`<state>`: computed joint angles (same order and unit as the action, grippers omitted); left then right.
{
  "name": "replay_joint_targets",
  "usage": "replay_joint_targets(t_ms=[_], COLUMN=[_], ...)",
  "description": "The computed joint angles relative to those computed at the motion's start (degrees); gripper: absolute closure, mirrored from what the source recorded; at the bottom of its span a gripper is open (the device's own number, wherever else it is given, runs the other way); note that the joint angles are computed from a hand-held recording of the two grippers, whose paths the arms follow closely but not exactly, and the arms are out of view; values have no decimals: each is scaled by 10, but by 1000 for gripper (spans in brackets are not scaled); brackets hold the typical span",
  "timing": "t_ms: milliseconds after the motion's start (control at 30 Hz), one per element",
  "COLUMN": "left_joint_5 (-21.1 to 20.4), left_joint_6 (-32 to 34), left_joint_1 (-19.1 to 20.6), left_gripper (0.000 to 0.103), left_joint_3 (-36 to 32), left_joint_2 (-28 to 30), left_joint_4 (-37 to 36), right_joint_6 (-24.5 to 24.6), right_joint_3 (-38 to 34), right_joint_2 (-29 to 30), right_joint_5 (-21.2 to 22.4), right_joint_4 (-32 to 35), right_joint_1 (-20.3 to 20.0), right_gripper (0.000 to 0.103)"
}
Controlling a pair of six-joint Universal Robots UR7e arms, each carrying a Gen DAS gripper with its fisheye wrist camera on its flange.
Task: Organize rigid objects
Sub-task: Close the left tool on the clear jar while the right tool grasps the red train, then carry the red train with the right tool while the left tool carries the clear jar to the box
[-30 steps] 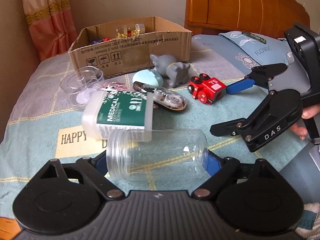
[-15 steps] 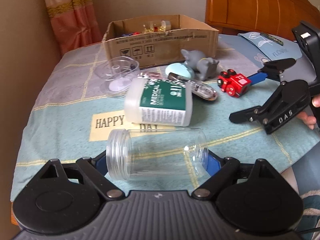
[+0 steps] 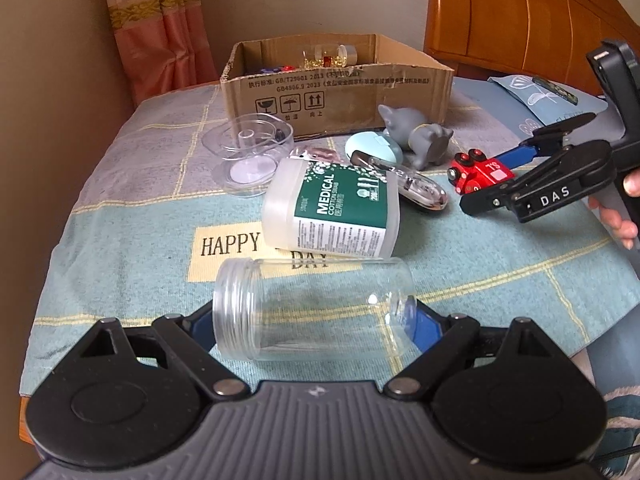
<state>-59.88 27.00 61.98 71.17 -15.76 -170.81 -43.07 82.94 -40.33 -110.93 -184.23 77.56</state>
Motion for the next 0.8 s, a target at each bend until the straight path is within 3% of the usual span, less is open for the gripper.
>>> replay_joint_targets(t_ms=[167,300,367,800], left_joint_5=[-1,-5,-4,-20], left_joint_6=[2,3,7,30], left_joint_1=[0,0,-2,-19], left_gripper=[13,13,13,13], left_joint_3=[-5,-7,-4,-35], left_joint_2=[2,2,-1,-35], left_joint_4=[-1,2,1,116], right_joint_6=[0,6,6,13], right_joint_3=[-5,-11,-11,-10], right_joint_2=[8,8,6,-19], right_joint_5=[-12,-21,-25,-43], right_joint_4=[-12,-3,4,55], right_joint_1=[6,9,9,15], right_gripper=[39,40,46,47])
